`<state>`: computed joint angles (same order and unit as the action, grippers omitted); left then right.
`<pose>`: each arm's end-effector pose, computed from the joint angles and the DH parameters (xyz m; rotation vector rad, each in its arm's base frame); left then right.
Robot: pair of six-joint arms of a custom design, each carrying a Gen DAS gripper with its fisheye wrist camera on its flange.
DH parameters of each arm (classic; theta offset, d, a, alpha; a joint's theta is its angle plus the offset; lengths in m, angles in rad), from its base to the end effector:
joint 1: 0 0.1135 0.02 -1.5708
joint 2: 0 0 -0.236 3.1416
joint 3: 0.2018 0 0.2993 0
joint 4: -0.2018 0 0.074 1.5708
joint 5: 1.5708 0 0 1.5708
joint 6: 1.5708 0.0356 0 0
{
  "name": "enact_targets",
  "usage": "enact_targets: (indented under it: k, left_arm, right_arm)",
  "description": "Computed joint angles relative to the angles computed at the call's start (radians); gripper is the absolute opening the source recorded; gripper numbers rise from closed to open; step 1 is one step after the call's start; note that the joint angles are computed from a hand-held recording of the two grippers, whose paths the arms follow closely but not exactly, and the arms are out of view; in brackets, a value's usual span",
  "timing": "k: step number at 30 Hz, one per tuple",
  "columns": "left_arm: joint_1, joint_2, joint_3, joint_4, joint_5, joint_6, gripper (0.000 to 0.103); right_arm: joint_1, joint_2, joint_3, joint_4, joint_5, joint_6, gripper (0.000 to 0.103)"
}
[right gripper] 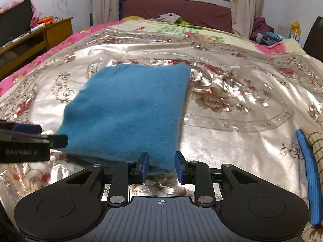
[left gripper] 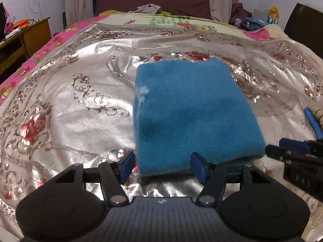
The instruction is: Fold small clothes
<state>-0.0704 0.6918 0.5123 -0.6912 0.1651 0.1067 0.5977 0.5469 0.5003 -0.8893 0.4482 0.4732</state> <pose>0.2069 -0.0205 0.1873 0.2884 2.4169 -0.1851 0.1550 0.0869 0.1971 0.0298 2.3836 -0.0675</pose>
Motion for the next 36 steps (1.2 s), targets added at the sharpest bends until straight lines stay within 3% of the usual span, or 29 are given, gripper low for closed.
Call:
enact_targets:
  k: [8,16,18,36]
  left_arm:
    - [-0.042,0.018,-0.026,-0.004,-0.064,-0.019,0.067]
    - [-0.030,0.006,-0.008,-0.017,-0.058,-0.017,0.070]
    - [-0.021,0.001,-0.005,-0.020,-0.047,-0.019,0.074]
    - [-0.072,-0.007,-0.041,-0.015,-0.111,-0.037,0.076]
  right_arm:
    - [0.015,-0.017,-0.033,-0.010,-0.006,0.016,0.034]
    - [0.014,-0.027,-0.035,-0.013,-0.021,0.025,0.041]
    - [0.012,-0.036,-0.033,-0.015,-0.026,0.028,0.041]
    - [0.046,-0.028,-0.047,-0.028,-0.020,0.059,0.043]
